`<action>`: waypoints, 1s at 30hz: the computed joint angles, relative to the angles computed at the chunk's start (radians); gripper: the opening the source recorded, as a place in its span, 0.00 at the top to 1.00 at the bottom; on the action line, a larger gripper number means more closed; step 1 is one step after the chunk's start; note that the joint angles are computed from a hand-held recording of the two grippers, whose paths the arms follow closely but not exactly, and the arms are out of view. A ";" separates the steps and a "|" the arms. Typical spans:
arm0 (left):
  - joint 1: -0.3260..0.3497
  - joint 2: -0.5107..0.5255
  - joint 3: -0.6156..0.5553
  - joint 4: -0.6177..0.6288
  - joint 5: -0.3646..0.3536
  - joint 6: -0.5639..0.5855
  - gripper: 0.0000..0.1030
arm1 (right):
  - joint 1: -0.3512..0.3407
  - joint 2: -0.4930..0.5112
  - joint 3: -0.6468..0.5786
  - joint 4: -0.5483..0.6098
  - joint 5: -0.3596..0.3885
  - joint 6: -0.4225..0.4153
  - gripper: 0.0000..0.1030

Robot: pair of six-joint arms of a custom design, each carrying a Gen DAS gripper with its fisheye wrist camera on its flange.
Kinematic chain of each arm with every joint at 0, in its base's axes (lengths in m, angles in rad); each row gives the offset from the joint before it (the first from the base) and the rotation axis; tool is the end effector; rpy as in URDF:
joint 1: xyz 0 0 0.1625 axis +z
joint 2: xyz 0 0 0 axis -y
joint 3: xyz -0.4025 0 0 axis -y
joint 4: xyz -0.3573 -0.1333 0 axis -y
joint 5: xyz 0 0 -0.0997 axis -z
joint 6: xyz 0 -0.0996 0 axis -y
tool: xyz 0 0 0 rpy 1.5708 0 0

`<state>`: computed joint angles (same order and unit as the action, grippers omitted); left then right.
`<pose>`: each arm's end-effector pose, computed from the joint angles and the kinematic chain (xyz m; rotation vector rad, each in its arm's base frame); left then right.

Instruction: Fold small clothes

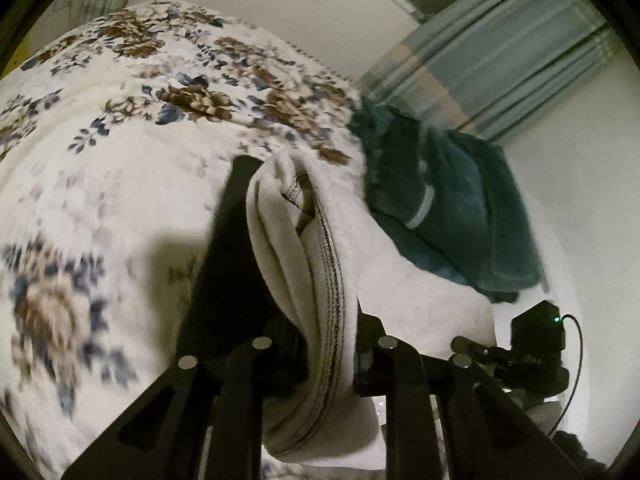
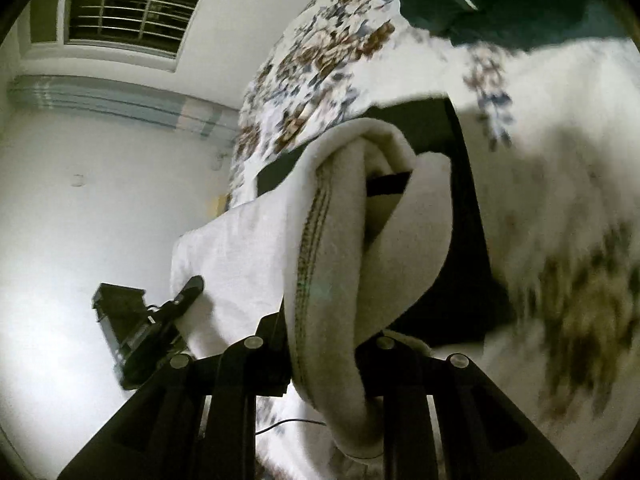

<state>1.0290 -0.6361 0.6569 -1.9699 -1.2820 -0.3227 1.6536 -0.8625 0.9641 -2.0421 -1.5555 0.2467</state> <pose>-0.2786 -0.7764 0.3423 0.2416 2.9505 -0.6947 0.1961 -0.7325 0.3751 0.2426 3.0065 -0.5526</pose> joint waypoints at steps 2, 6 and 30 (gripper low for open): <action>0.028 0.101 -0.154 0.102 0.022 0.029 0.84 | -0.014 0.079 -0.101 0.025 -0.030 0.001 0.79; 0.043 0.170 -0.249 0.209 0.082 0.061 0.77 | -0.022 0.173 -0.245 0.132 -0.123 -0.028 0.77; -0.274 -0.206 0.343 0.304 0.613 -0.244 0.00 | 0.356 0.018 -0.072 0.514 -1.051 0.318 0.00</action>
<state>0.7546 -0.8420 0.9997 -1.6658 -0.6693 -0.5669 2.0099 -0.8449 0.8924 -1.5284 -2.6062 0.5647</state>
